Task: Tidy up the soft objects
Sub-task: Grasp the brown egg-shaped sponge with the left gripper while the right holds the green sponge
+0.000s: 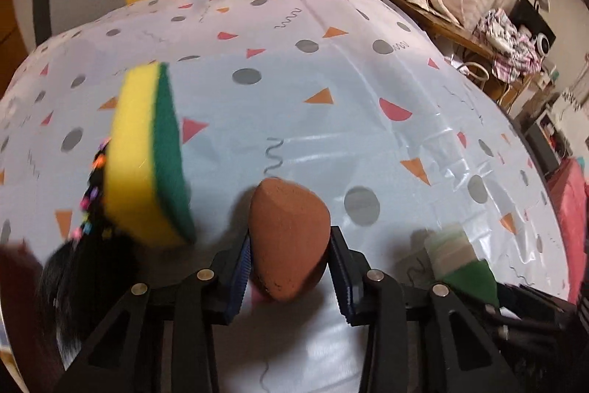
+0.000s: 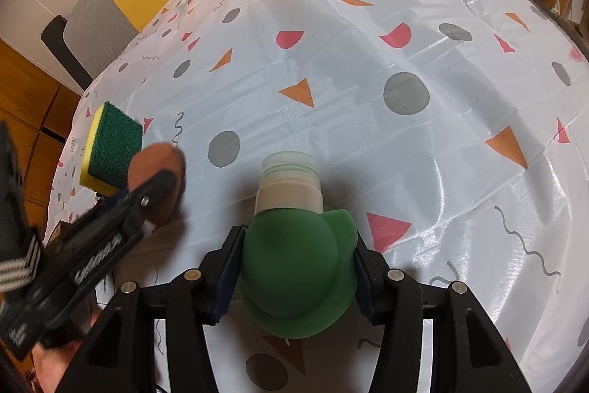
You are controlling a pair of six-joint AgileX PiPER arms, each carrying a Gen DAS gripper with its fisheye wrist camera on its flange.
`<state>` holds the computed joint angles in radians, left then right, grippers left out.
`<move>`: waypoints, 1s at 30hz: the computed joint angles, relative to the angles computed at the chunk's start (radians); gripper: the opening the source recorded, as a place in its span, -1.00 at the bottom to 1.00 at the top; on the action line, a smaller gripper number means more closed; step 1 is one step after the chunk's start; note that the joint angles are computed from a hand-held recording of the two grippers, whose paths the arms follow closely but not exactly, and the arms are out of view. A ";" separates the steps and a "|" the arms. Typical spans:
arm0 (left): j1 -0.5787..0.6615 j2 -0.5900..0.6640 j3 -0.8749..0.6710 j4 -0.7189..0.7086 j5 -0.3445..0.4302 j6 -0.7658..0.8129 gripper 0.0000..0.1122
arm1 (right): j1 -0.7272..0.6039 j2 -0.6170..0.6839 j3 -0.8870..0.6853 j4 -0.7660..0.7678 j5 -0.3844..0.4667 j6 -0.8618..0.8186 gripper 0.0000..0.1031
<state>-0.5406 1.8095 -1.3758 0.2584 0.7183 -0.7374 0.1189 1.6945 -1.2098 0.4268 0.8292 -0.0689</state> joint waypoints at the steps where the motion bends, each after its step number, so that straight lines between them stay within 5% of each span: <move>1: -0.004 -0.019 0.024 0.004 -0.005 -0.013 -0.29 | -0.001 0.000 0.000 0.001 0.000 -0.002 0.05; 13: -0.074 -0.343 0.384 0.054 -0.092 -0.195 -0.30 | 0.013 -0.007 0.009 -0.029 -0.011 -0.004 0.05; 22: -0.230 -0.599 0.545 0.160 -0.034 -0.387 -0.30 | 0.017 -0.030 0.036 -0.034 -0.029 -0.008 0.01; 30: -0.291 -0.865 0.642 0.209 0.113 -0.515 -0.30 | 0.009 -0.051 0.057 0.004 -0.034 -0.037 -0.02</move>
<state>-0.8315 0.9449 -0.7342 0.4679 0.8315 -1.2526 0.1277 1.6434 -1.1531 0.4311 0.7949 -0.1061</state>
